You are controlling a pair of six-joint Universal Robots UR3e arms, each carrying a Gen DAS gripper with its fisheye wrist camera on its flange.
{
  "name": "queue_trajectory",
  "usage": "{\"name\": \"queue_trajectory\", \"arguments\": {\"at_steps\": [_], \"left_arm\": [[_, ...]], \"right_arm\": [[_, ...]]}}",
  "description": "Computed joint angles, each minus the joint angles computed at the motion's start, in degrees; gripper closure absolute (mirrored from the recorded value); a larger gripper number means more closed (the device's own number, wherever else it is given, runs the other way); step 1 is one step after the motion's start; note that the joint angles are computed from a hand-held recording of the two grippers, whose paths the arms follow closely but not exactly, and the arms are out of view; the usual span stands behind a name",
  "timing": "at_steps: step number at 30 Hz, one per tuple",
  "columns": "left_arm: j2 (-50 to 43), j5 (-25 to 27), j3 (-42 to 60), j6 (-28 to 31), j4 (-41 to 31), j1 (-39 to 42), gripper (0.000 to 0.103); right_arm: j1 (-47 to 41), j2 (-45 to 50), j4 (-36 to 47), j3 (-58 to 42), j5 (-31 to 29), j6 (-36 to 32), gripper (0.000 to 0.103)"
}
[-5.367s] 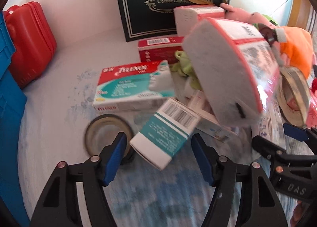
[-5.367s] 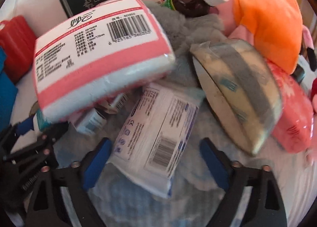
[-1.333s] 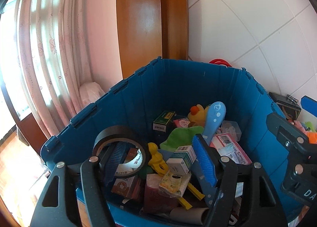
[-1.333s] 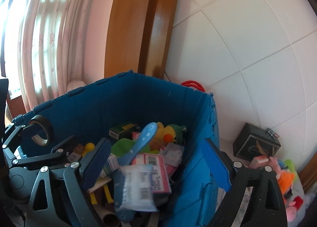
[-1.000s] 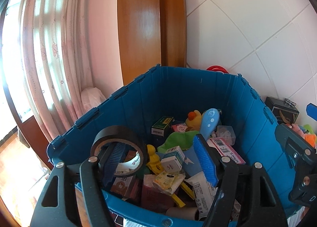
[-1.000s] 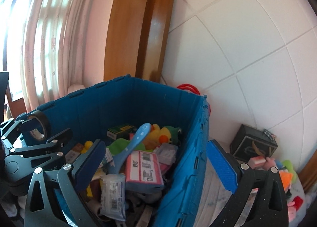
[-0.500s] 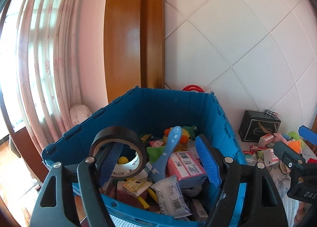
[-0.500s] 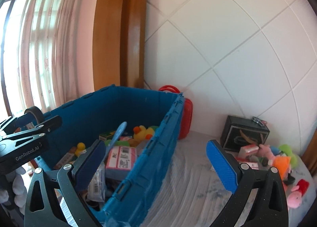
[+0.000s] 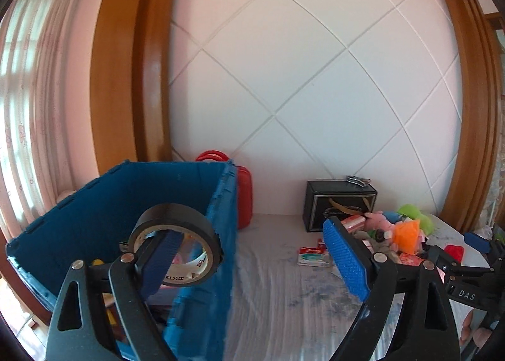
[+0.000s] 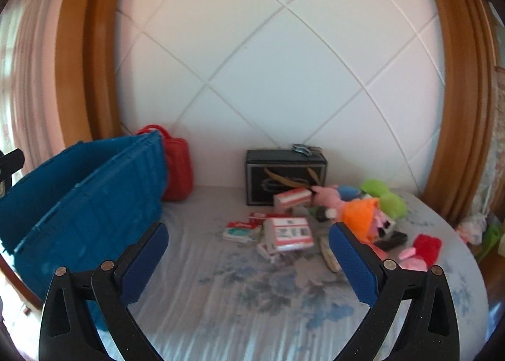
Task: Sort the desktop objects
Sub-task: 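Release both items into the crate and move both tools back to the pile, then grasp the small white box with the left tool while the right grasps the tape roll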
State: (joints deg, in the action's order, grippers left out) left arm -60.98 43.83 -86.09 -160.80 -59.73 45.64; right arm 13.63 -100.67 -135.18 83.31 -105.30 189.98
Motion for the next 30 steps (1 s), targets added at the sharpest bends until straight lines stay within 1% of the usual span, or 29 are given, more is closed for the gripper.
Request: {"name": "queue_trajectory", "arguments": {"at_steps": [1, 2, 3, 4, 5, 6, 7, 10, 12, 13, 15, 18, 19, 23, 26, 28, 30], "left_arm": [[-2.0, 3.8, 0.0, -2.0, 2.8, -6.0, 0.013], [-4.1, 8.6, 0.2, -4.3, 5.4, -12.0, 0.013], [-6.7, 12.4, 0.5, -6.1, 7.6, -18.0, 0.013], [-9.5, 17.5, 1.3, -8.2, 9.7, -24.0, 0.013], [-12.6, 21.7, 1.7, -10.0, 12.2, -30.0, 0.013], [-16.2, 27.7, 3.5, -12.3, 13.2, -36.0, 0.013], [-18.3, 32.2, 4.1, -14.1, 14.2, -40.5, 0.013], [-25.6, 39.7, 6.6, -17.3, 15.8, -49.6, 0.013], [-30.0, 42.6, 8.0, -18.8, 16.1, -53.0, 0.013], [-32.5, 44.0, 9.6, -19.4, 15.0, -54.2, 0.013], [-36.2, 45.4, 11.1, -20.1, 14.4, -55.3, 0.013], [-41.6, 47.1, 13.3, -20.0, 13.9, -55.8, 0.013], [-44.2, 48.4, 14.9, -20.0, 13.1, -56.0, 0.013], [-52.9, 49.5, 20.8, -18.9, 11.2, -56.0, 0.013], [-60.1, 48.8, 26.6, -18.7, 9.9, -56.1, 0.013], [-65.8, 48.1, 32.0, -18.9, 9.1, -56.3, 0.013], [-72.3, 48.6, 39.6, -18.7, 7.2, -57.0, 0.013]], "right_arm": [[-5.3, -3.9, 0.8, 3.7, 3.1, -1.4, 0.0], [-10.2, -7.1, 1.7, 6.5, 5.9, -2.8, 0.0], [-15.9, -10.5, 2.8, 9.3, 10.0, -4.6, 0.0], [-21.9, -13.6, 4.2, 12.1, 13.0, -6.3, 0.0], [-27.9, -16.4, 5.8, 14.2, 17.3, -8.6, 0.0], [-33.8, -19.0, 7.8, 16.0, 21.1, -10.9, 0.0], [-38.9, -21.1, 9.5, 17.6, 24.5, -13.3, 0.0], [-55.8, -26.7, 16.2, 21.8, 35.7, -23.4, 0.0], [-61.8, -26.7, 18.5, 23.4, 39.0, -28.5, 0.0], [-64.6, -26.5, 19.6, 24.1, 40.5, -31.0, 0.0], [-67.3, -24.1, 19.6, 25.2, 41.3, -33.9, 0.0], [-66.7, -18.5, 15.5, 26.4, 39.4, -34.2, 0.0], [-65.8, -16.7, 13.7, 26.8, 38.6, -33.5, 0.0], [-59.4, -7.6, 7.0, 25.8, 35.1, -29.3, 0.0], [-53.6, 0.1, 2.1, 23.7, 32.2, -26.1, 0.0], [-51.0, 5.0, -0.6, 22.2, 31.3, -24.7, 0.0], [-48.3, 10.4, -2.5, 19.4, 30.1, -23.4, 0.0]]}}
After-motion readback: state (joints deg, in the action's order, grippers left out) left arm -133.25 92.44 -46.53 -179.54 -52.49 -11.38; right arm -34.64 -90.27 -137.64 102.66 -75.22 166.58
